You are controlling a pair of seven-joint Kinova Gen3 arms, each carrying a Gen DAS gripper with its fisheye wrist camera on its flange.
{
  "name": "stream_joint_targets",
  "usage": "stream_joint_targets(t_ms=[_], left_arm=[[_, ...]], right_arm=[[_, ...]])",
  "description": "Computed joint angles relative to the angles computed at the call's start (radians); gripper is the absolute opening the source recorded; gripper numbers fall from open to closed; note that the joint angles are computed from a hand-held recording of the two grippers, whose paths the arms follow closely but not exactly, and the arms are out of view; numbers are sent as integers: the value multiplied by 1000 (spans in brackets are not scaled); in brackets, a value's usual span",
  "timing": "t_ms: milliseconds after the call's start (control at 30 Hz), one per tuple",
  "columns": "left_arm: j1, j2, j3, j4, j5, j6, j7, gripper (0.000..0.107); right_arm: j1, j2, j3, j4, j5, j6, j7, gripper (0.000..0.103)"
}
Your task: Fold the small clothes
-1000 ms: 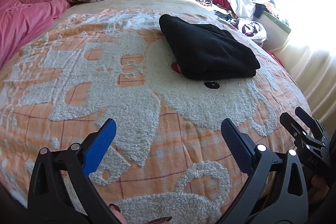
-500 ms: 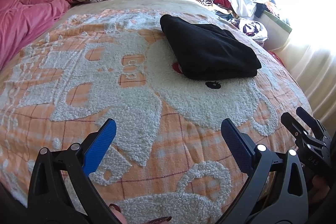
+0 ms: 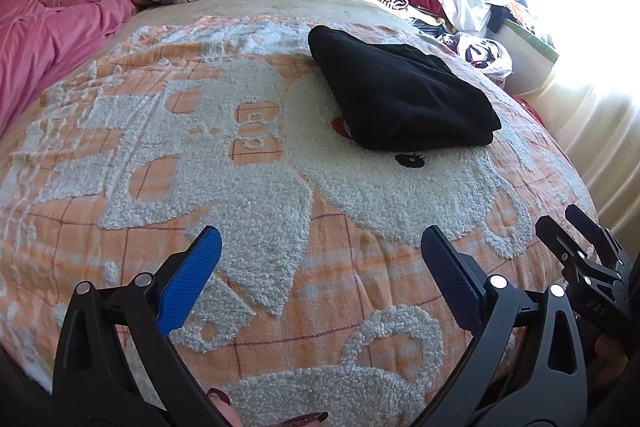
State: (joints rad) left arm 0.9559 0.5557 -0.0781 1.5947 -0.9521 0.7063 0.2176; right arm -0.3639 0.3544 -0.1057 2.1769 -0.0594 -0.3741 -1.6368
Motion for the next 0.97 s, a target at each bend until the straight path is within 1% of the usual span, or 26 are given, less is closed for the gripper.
stream_joint_targets(t_ms=[133,200,300,333,367,433,500,533,633,700,767,833,900,933,967], left_arm=[[-1,5,4,-8,4,17,-12,94],[-2,3,5,-6,5,12,-13,94],[-4,-3,5,4,1,-6,-10,94],[-4,-4,6,5,2,-7,-12,94],[-6,-7,7,8,6,-7,-14,94],[1,-19,-9,31,-6,-20,20,94],[0,-28,-10,44,-9,-2,35,94],[-5,-36,-9,54,-9,5,42,94],[-21,-84,-18,120,-35,15,107,94],[-50,-129,-18,176,-44,41,139,94],[-101,-179,-17,236,-25,74,149,94],[-167,-230,-19,301,0,95,147,94],[-238,-275,-36,366,18,129,148,94],[-275,-292,-45,392,27,145,144,94],[-320,-309,-60,417,37,157,139,94]], right_arm=[[-10,2,9,-1,-11,0,9,99],[-16,2,14,1,-19,-2,14,99],[-46,-1,49,2,-45,0,17,99],[-49,-7,58,-2,-49,18,9,99],[-72,-18,86,-8,-69,46,7,99],[-147,-42,179,-12,-147,91,28,99],[-199,-73,271,-13,-228,143,55,99],[-225,-88,318,-7,-269,154,69,98],[-258,-126,457,18,-391,176,141,98],[-263,-131,549,43,-472,160,198,98],[-246,-105,642,56,-553,151,247,98],[-207,-39,735,53,-635,158,288,98],[-158,44,827,18,-716,226,323,98],[-144,82,874,8,-757,259,330,98],[-148,102,901,-14,-786,299,353,98]])
